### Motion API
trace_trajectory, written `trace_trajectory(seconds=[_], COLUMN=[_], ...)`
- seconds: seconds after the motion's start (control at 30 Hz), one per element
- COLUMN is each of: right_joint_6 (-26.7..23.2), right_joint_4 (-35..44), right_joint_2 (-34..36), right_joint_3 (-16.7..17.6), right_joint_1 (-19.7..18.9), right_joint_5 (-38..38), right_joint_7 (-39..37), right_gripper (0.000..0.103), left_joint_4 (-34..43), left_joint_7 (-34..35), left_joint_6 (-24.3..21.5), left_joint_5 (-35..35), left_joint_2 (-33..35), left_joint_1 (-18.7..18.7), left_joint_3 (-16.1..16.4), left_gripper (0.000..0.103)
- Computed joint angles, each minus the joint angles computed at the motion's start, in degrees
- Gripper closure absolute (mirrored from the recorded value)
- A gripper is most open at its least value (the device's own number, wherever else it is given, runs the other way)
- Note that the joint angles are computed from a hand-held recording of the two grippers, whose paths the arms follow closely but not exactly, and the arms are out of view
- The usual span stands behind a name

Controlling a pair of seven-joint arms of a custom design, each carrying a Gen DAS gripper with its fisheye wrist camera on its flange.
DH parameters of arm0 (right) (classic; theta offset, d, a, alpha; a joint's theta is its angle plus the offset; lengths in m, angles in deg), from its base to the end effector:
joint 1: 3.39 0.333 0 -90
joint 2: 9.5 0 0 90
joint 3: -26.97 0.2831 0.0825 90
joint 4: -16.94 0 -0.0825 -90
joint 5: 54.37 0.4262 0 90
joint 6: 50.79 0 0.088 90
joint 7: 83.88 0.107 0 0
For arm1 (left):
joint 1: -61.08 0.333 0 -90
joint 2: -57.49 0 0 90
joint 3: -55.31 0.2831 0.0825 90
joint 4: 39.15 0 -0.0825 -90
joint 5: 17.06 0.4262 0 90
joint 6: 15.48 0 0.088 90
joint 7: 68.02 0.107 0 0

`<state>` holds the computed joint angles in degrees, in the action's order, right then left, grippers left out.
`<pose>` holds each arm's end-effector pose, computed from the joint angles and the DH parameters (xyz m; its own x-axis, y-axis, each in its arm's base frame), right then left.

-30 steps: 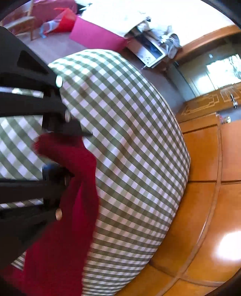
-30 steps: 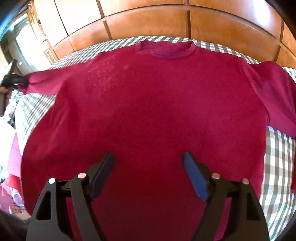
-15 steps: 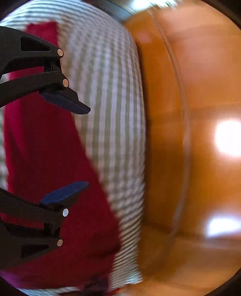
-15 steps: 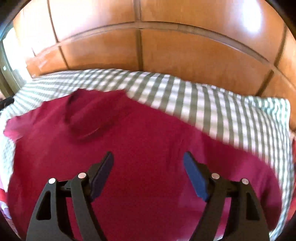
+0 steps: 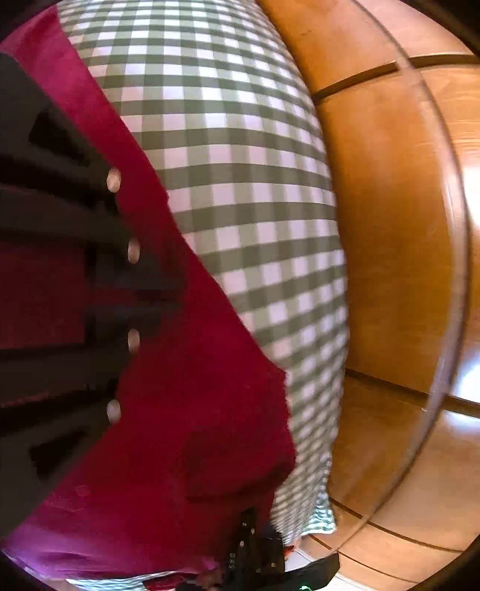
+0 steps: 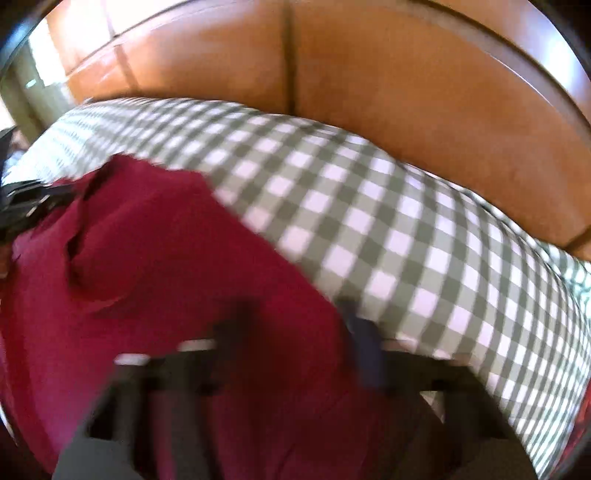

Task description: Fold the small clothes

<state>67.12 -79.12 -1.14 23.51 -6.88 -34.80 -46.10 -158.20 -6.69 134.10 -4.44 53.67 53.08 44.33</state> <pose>0.6648 -0.0612 0.4943 0.6225 -0.7821 -0.0287 -0.7311 -0.5681 -0.3777 0.5815 -0.2067 0.4739 -0.0144 -0.9970 0.0759 -0.8167 -0.0320 -0.5762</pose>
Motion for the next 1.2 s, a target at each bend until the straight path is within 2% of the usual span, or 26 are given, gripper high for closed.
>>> trace_trajectory(seconds=[0.1,0.2,0.27,0.3,0.33,0.37,0.4,0.43,0.47,0.53,0.57,0.6,0.67,0.73,0.83,0.93,1.0,1.13,1.2], right_joint_6=[5.9,10.7,11.5,12.7,14.2,16.2,16.9,16.7,16.3,16.6,16.4,15.9,15.2,13.6,11.2,6.0,4.5,6.6,8.2], right_joint_4=[-4.0,-2.2,-0.3,-0.8,-1.7,-3.0,-4.1,-4.8,-6.2,-9.1,-12.0,-14.2,-17.5,-22.2,-27.7,-31.1,-33.9,-38.7,-40.3], right_joint_2=[-3.1,-1.2,1.4,1.5,1.6,1.0,0.0,-0.8,-2.6,-5.9,-9.0,-11.5,-15.5,-21.3,-28.2,-33.6,-37.1,-41.3,-41.8], right_joint_3=[-0.1,-0.7,-0.9,-0.9,-0.8,-0.7,-0.7,-0.7,-0.8,-1.3,-2.1,-3.1,-4.8,-7.3,-10.1,-12.8,-13.7,-13.7,-13.2], right_joint_1=[0.3,0.4,0.7,1.2,1.6,1.6,1.3,0.8,0.0,-0.7,-1.5,-2.1,-3.1,-5.2,-9.0,-13.0,-14.7,-15.5,-14.8], right_joint_5=[0.4,-0.3,-3.0,-5.1,-7.2,-7.6,-7.2,-6.0,-3.3,-1.2,0.0,0.9,1.4,0.0,-4.2,-7.5,-9.0,-10.1,-10.5], right_joint_7=[-1.2,4.5,10.8,13.3,15.5,16.8,17.5,17.8,17.0,15.1,13.8,13.0,12.5,13.0,15.1,17.1,16.9,16.5,15.4], right_gripper=[0.096,0.096,0.096,0.092,0.089,0.081,0.063,0.050,0.033,0.033,0.032,0.032,0.033,0.034,0.036,0.041,0.041,0.044,0.050], left_joint_4=[1.2,4.9,8.8,12.8,14.8,16.4,16.2,15.5,13.6,8.4,5.7,1.8,-3.4,-10.6,-17.8,-22.4,-24.9,-28.6,-29.9], left_joint_7=[-6.7,-16.4,-19.1,-19.5,-19.0,-19.0,-21.5,-22.9,-24.7,-28.1,-29.4,-30.9,-32.3,-33.0,-33.0,-32.9,-34.8,-37.9,-39.8], left_joint_6=[1.3,0.0,-4.0,-8.7,-11.4,-13.2,-13.3,-13.3,-12.4,-11.4,-10.9,-8.7,-7.4,-4.6,-2.5,-3.8,-4.3,-5.2,-6.4], left_joint_5=[7.6,16.2,20.1,21.8,20.7,19.8,21.4,21.9,21.3,21.0,21.0,21.2,21.0,17.7,13.1,8.9,6.8,2.6,0.8], left_joint_2=[0.7,2.9,5.8,9.2,10.8,12.3,12.1,11.3,9.4,4.2,1.4,-2.3,-7.7,-14.8,-22.1,-27.3,-30.2,-34.9,-36.7], left_joint_1=[0.4,0.5,-0.4,-1.5,-2.2,-2.9,-3.8,-4.3,-4.4,-4.1,-3.7,-3.3,-2.5,-2.7,-3.7,-5.3,-6.5,-9.1,-10.5], left_joint_3=[-1.0,-1.0,-0.9,-0.9,-0.6,-0.3,0.4,0.8,1.0,1.1,0.8,0.4,-1.1,-2.1,-4.2,-7.1,-9.3,-11.2,-12.0], left_gripper=[0.101,0.101,0.101,0.101,0.100,0.099,0.098,0.090,0.083,0.073,0.072,0.072,0.072,0.072,0.072,0.072,0.072,0.072,0.072])
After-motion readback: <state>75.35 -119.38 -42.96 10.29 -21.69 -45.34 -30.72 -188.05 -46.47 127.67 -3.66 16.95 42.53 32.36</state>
